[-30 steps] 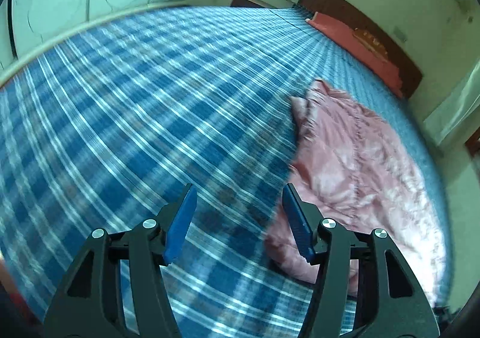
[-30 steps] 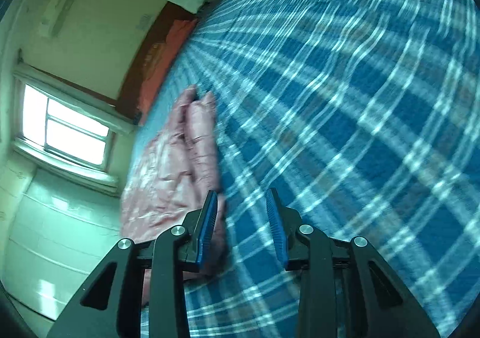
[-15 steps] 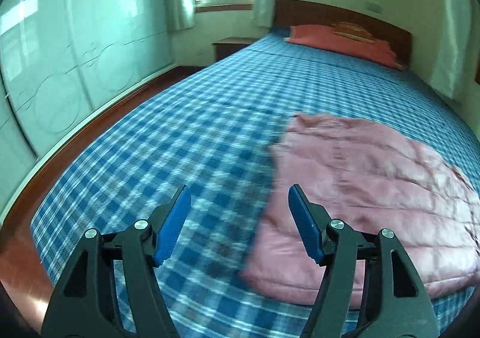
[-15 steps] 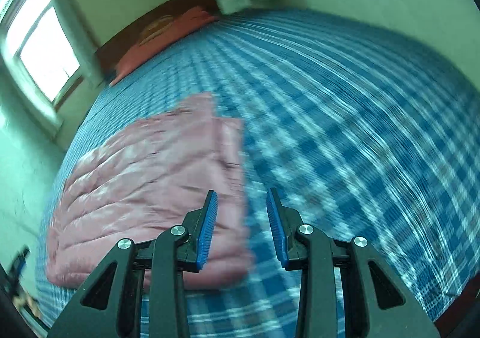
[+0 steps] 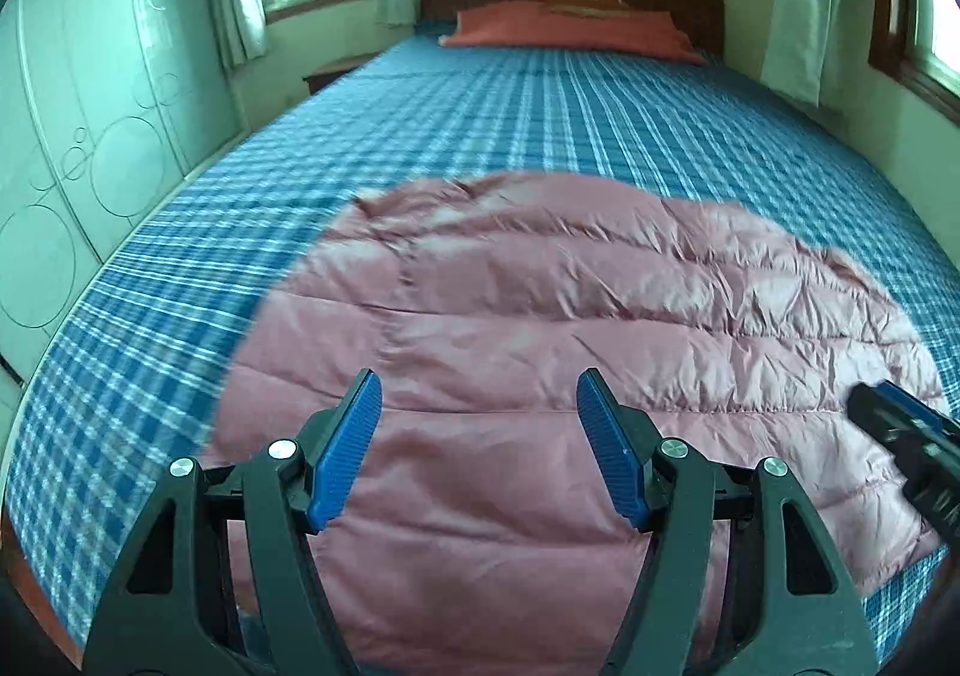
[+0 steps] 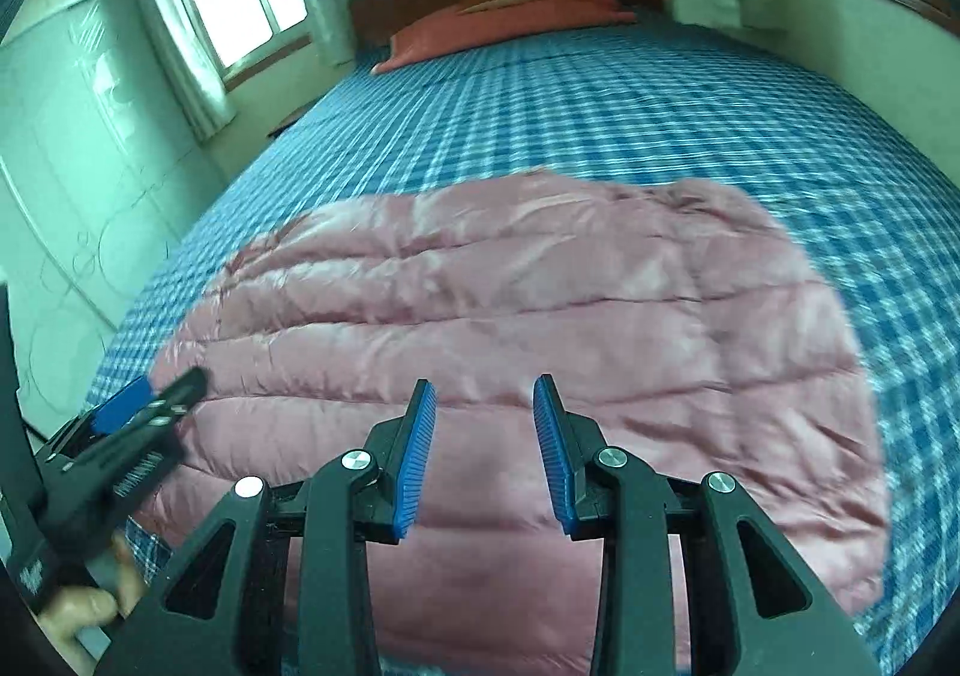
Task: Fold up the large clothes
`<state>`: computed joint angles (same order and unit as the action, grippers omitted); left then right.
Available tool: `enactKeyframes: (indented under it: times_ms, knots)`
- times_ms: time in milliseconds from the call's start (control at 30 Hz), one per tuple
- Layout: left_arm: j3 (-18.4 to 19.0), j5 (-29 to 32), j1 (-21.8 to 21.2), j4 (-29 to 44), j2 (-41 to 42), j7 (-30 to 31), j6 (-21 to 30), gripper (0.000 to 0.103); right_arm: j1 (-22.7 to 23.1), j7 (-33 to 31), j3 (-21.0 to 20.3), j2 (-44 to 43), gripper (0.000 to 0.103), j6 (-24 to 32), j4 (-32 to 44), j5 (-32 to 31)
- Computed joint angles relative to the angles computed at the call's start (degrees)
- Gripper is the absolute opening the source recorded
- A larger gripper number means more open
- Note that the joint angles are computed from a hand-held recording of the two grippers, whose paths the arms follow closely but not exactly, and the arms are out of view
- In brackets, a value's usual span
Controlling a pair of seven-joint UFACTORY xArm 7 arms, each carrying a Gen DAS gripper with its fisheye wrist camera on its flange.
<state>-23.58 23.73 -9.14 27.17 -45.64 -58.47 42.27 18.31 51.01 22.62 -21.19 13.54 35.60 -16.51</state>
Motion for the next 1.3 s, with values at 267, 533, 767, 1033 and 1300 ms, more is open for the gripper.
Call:
enactKeyframes:
  times_ms: [267, 533, 767, 1033, 1300]
  knots:
    - [-1.0, 2.7, 0.7, 0.5, 8.9, -3.8, -2.5, 0.067, -4.0, 8.9, 4.7, 9.7, 0.035, 2.5, 5.5, -13.1]
    - [0.8, 4.6, -1.3, 1.4, 11.6, -4.1, -2.0, 0.066, 0.6, 11.0, 0.2, 12.5, 0.035, 3.7, 6.5, -16.7]
    - [0.6, 7.5, 1.9, 6.5, 12.0, -2.0, -1.4, 0.064, 1.9, 9.2, -2.5, 12.4, 0.035, 4.5, 10.6, -15.6]
    - [1.8, 13.2, 1.8, 13.5, 25.5, -2.6, 2.8, 0.065, 5.7, 5.5, -6.0, 23.7, 0.035, 12.6, 20.8, -16.4]
    - [5.7, 14.2, -1.1, 11.9, 24.4, -4.1, 2.3, 0.067, 10.0, 7.0, -8.0, 22.1, 0.035, 17.7, 21.7, -19.4]
